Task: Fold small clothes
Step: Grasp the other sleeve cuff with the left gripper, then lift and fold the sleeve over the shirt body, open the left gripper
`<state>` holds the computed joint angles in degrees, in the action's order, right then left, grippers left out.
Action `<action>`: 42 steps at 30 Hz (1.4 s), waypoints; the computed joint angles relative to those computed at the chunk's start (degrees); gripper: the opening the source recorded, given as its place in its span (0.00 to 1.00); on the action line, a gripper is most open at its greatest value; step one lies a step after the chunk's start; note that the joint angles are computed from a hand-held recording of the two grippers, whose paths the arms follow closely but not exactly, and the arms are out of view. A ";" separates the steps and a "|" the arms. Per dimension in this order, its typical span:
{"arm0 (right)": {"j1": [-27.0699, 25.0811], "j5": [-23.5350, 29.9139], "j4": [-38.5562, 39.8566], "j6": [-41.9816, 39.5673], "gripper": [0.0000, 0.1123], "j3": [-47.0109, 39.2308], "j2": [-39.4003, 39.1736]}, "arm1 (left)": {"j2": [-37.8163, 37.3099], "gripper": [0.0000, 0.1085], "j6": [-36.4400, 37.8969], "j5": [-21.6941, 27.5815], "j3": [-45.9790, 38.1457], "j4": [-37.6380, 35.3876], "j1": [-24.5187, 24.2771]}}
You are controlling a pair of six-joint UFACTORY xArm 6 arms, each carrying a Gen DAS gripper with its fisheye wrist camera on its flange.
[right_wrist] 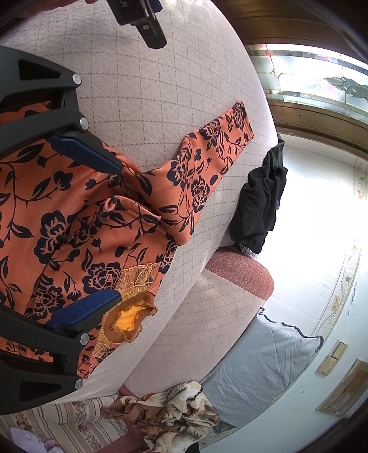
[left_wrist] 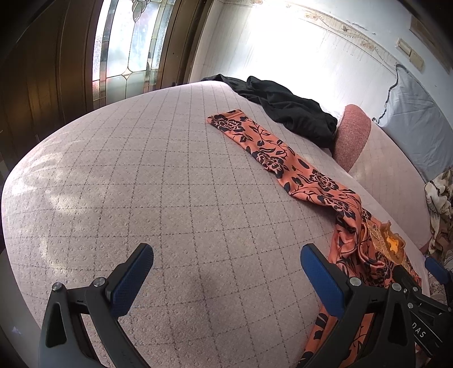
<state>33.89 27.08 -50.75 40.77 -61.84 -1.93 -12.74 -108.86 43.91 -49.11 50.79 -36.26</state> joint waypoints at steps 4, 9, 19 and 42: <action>-5.44 -6.97 16.90 -10.91 0.77 7.88 -3.45 | -2.40 0.95 6.79 -16.79 4.00 -5.75 7.96; -13.59 -11.38 35.29 -23.51 0.77 17.93 -7.81 | 5.23 0.95 28.63 -27.35 -1.76 -22.96 19.51; -21.07 -16.38 51.77 -35.77 0.77 25.37 -11.53 | 32.26 0.78 42.78 -26.41 -26.98 -45.01 27.44; -28.72 -21.53 96.44 -64.88 0.77 31.08 -17.78 | 43.01 0.02 42.82 2.11 -76.86 3.56 3.82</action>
